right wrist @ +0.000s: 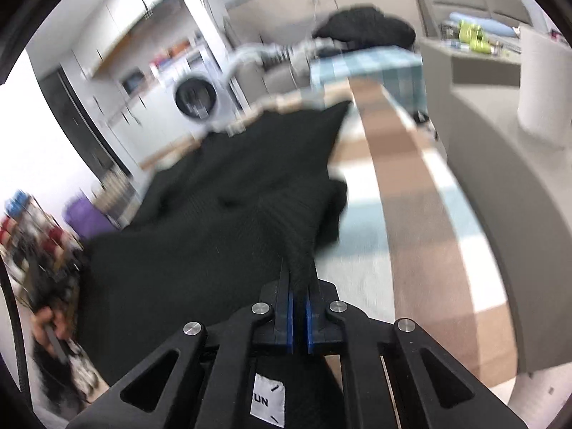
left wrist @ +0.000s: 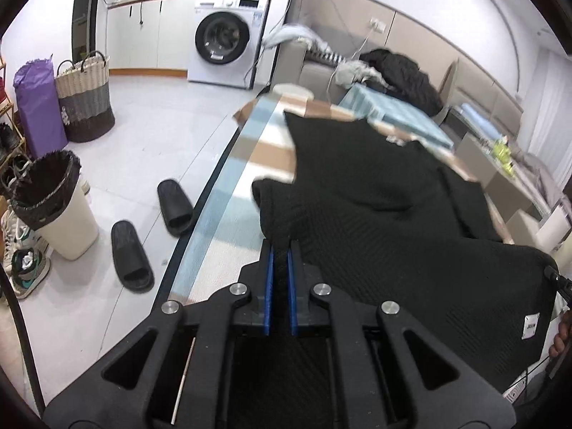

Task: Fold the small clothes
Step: 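Lift the hem with both grippers and fold it up toward the collar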

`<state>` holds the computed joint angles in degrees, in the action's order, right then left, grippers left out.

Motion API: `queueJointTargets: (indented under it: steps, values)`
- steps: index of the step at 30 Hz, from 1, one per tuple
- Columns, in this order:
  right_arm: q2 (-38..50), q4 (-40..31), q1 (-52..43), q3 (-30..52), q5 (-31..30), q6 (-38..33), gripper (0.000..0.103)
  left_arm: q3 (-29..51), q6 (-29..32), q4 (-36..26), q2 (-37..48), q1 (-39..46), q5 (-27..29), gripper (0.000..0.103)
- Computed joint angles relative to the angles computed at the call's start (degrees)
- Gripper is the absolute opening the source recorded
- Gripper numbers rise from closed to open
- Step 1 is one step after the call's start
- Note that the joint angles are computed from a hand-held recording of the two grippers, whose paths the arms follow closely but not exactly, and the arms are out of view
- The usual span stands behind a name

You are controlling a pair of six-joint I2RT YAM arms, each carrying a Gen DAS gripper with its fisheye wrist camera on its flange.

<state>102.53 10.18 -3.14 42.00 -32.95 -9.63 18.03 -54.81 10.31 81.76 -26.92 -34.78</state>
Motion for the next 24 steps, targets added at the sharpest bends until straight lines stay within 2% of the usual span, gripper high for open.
queueJointTargets:
  steps: [4, 8, 13, 21, 23, 24]
  values:
    - [-2.4, 3.11, 0.17, 0.75, -1.02, 1.77, 0.004, 1.57, 4.14, -1.68, -3.92, 2.3, -0.11, 0.004]
    - [1.6, 2.47, 0.21, 6.69, -1.24, 7.73, 0.005, 4.28, 10.28, 0.96, -1.96, 8.75, 4.09, 0.004]
    - [8.59, 0.22, 2.83, 14.44, 2.98, 12.55, 0.005, 11.48, 16.43, 5.82, 8.95, 17.15, 10.82, 0.004]
    - [19.28, -4.66, 6.52, 25.23, 11.34, 16.3, 0.005, 22.84, 17.91, 6.27, 24.51, 24.18, 17.88, 0.005]
    - [20.63, -6.83, 6.75, 26.9, 13.19, 16.12, 0.014, 23.83, 17.63, 5.69, 25.93, 24.82, 18.6, 0.007]
    - [21.03, -8.22, 6.68, 27.53, 13.62, 15.68, 0.02, 23.5, 17.9, 5.96, 26.18, 24.81, 18.76, 0.013]
